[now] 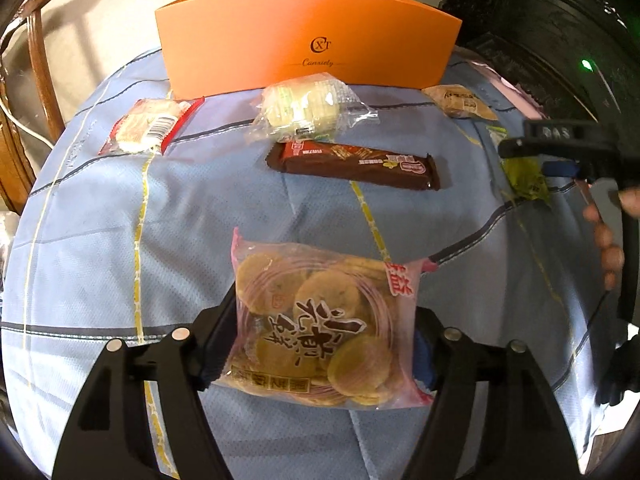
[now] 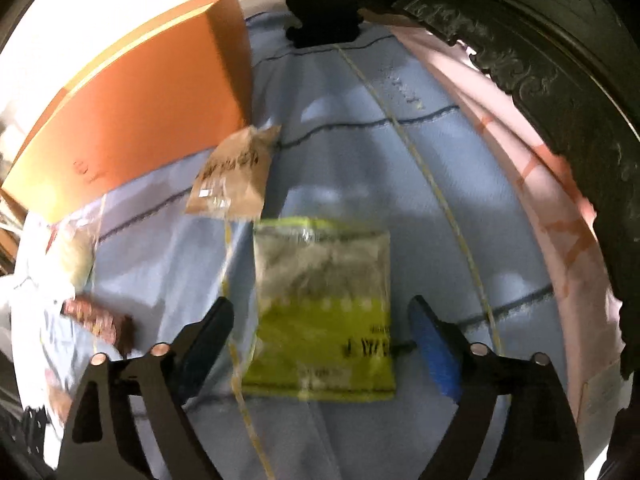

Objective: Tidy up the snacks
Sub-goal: 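Grasp the pink cookie bag with the left tool while the right tool grasps the green-yellow bag, then carry both bags over the orange box and open both tools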

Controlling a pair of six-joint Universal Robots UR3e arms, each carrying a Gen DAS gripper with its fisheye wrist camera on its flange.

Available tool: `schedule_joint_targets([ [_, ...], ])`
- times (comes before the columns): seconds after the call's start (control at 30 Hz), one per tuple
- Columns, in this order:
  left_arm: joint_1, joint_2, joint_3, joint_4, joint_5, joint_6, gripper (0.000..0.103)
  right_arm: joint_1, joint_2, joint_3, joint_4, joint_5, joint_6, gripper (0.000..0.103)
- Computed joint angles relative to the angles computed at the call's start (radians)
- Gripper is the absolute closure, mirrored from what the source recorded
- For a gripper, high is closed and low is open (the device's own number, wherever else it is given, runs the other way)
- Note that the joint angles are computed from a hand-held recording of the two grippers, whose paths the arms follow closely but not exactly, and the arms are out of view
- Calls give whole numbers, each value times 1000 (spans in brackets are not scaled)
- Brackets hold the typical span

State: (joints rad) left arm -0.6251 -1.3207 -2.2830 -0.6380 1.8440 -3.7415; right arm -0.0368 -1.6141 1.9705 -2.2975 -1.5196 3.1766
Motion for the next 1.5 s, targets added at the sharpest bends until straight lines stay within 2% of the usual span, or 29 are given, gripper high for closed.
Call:
schedule_joint_targets([
  [0.03,-3,-5,4,-2,3,-1,33,11,35,-28,20,-20,9,11],
  [0.1,-11,-10,10,-7,9,-2,33,26,44,-24,1,-49,48,36],
  [0.2,-13,-10,12,2,8,5,33,12,4,1,3,-18,34,43],
  [0.4,-38,-4,0,1,24,19,36,-13,-166,100,43,29,-82,45],
  [0.53,-36,54,-33,22,5,16,38,-42,-365,224,98,74,-149,45],
  [0.67,-18,203,-79,-15,-7,22,38,-78,-600,288,255,118,-226,45],
  [0.8,-22,331,-44,-103,16,24,38,-146,-751,210,449,200,-263,45],
  [0.83,-19,367,-18,-137,26,33,38,-199,-798,176,533,231,-309,45],
  [0.87,-20,380,7,-155,36,36,38,-221,-802,148,549,263,-326,45],
  [0.93,1,415,64,-200,44,66,38,-208,-783,46,573,295,-310,44],
  [1.03,59,421,200,-244,47,141,38,-149,-675,-111,512,305,-271,44],
  [1.13,155,398,318,-252,-10,218,38,-61,-525,-312,456,288,-206,44],
  [1.27,292,264,527,-241,-101,325,38,46,-287,-590,400,252,-146,44],
  [1.5,438,-16,896,-259,-200,409,38,143,114,-1107,463,223,-118,44],
])
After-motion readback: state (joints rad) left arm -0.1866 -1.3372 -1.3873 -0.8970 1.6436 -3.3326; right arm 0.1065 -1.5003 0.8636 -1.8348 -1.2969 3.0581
